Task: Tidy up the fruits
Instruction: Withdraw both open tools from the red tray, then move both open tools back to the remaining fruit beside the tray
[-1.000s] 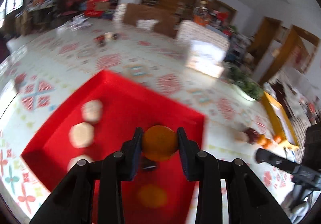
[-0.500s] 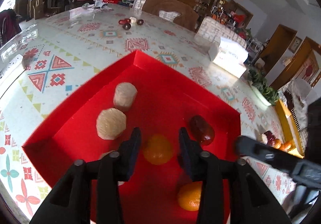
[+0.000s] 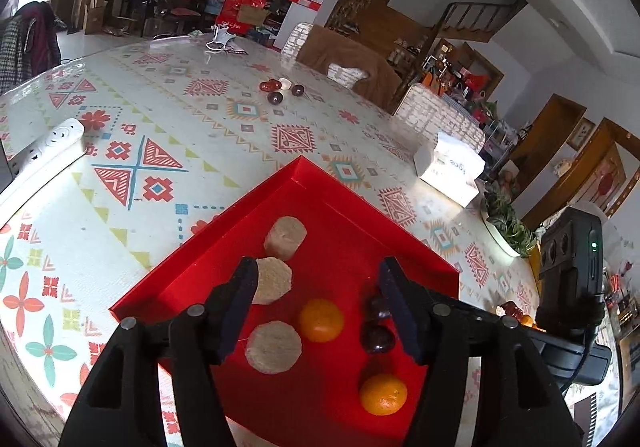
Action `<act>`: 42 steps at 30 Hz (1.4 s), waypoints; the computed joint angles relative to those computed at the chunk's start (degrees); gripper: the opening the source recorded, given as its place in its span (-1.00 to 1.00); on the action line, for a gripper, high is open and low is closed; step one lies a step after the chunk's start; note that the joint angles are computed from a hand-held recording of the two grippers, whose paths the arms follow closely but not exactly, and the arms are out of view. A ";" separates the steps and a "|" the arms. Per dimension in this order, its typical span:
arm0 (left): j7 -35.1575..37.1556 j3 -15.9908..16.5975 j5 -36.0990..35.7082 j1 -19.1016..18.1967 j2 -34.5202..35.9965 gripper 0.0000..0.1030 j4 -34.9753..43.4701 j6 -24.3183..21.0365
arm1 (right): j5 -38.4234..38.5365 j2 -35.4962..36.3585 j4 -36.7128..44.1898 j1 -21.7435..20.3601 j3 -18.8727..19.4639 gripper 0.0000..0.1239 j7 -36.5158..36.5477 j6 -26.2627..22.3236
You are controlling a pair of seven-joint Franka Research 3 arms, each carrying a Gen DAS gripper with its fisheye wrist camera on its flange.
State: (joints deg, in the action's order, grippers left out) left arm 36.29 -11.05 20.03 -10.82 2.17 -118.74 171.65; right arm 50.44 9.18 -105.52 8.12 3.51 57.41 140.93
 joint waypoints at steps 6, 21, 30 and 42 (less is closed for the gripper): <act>0.73 -0.47 -0.40 -0.60 -0.13 0.23 0.23 0.58 | 1.73 -4.61 -4.58 -0.60 -1.03 -0.28 -2.28 3.35; -13.48 -2.94 21.85 -4.28 -2.46 0.24 4.90 -3.22 | 4.89 -27.51 -28.03 3.05 -8.84 0.31 -16.47 32.13; -17.76 -5.29 28.87 -8.31 0.12 0.45 10.91 -7.13 | -1.99 -31.05 -28.50 -5.23 -19.88 0.43 -6.66 27.60; -10.92 -4.13 22.71 -17.53 10.07 0.45 24.49 -17.89 | 2.46 -12.05 -13.80 -10.34 -21.62 -0.12 -8.52 1.64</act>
State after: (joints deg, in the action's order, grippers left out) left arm 25.37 -15.19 42.74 -28.34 12.25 -94.25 153.76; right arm 52.90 -2.87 -119.32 -2.22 -18.10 48.89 142.57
